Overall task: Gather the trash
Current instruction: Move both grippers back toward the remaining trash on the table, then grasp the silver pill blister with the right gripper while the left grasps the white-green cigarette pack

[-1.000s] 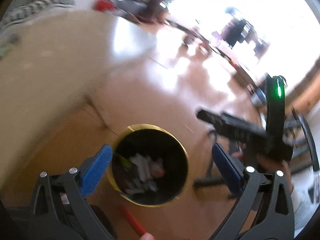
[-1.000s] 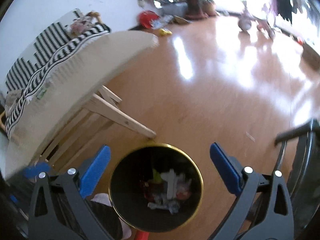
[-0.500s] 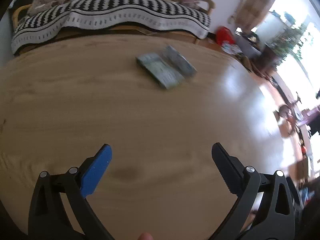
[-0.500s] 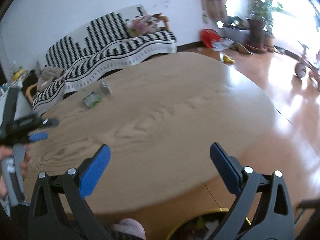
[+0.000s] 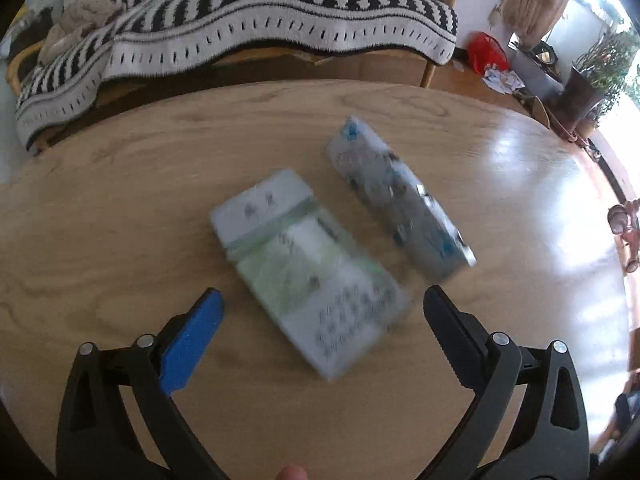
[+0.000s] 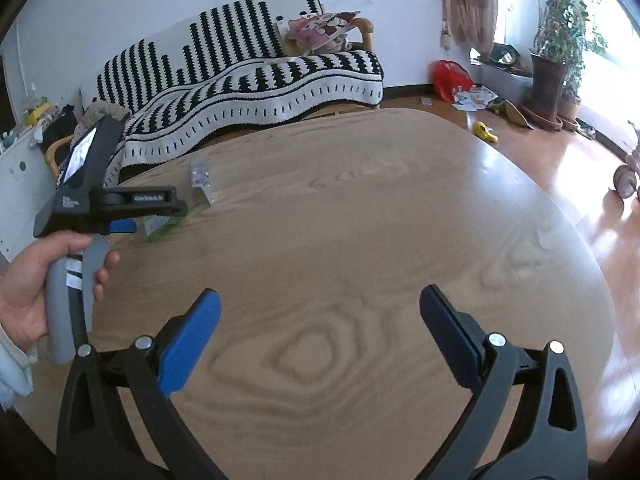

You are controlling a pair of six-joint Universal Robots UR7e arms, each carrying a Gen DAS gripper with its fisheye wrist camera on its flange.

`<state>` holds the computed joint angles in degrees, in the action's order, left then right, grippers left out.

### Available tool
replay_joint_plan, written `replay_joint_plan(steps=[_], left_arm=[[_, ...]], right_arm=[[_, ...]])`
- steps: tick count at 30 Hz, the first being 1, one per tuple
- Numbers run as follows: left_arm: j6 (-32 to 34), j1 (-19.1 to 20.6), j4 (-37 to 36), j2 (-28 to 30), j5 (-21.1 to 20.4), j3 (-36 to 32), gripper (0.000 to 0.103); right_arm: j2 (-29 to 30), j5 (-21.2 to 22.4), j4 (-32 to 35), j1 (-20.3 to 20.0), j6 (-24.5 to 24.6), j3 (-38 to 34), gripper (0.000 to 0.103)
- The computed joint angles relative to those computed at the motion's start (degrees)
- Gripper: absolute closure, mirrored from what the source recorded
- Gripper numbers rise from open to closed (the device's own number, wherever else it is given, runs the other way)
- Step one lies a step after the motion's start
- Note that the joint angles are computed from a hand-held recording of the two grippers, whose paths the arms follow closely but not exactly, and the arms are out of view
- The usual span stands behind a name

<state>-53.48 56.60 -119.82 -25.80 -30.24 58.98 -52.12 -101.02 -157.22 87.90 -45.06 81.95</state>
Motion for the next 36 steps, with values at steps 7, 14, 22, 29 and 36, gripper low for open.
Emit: replay_joint_plan(steps=[7,14,22,29,36], left_arm=[[0.6,1.0,1.5,-3.0,2.1,3.5,0.006],[2.5,1.6,1.8,-6.5,1.8,7.8,0.006],[4.6,2.6,-1.6,-7.4,3.3,8.9,0.006],[16.4,2.6,-17.1,-7.8,5.9,14.0,0.005],[17.3,2.6,-17.3,-7.6,5.6,13.7,0.005]], right_arm=[[7.8,1.4,5.0,2.2,-1.2,-10.3,0.007],[17.7,0.0,11.5,5.3,-2.7,-21.9,0.007],[32.5,-5.0,24.5,8.7,-1.6,-42.4,0.007],[38.8,-10.1,26.2,9.8,-5.4,-51.2,0.006],[39.7,-9.8,27.0,9.9,-5.7,-52.4,0.005]])
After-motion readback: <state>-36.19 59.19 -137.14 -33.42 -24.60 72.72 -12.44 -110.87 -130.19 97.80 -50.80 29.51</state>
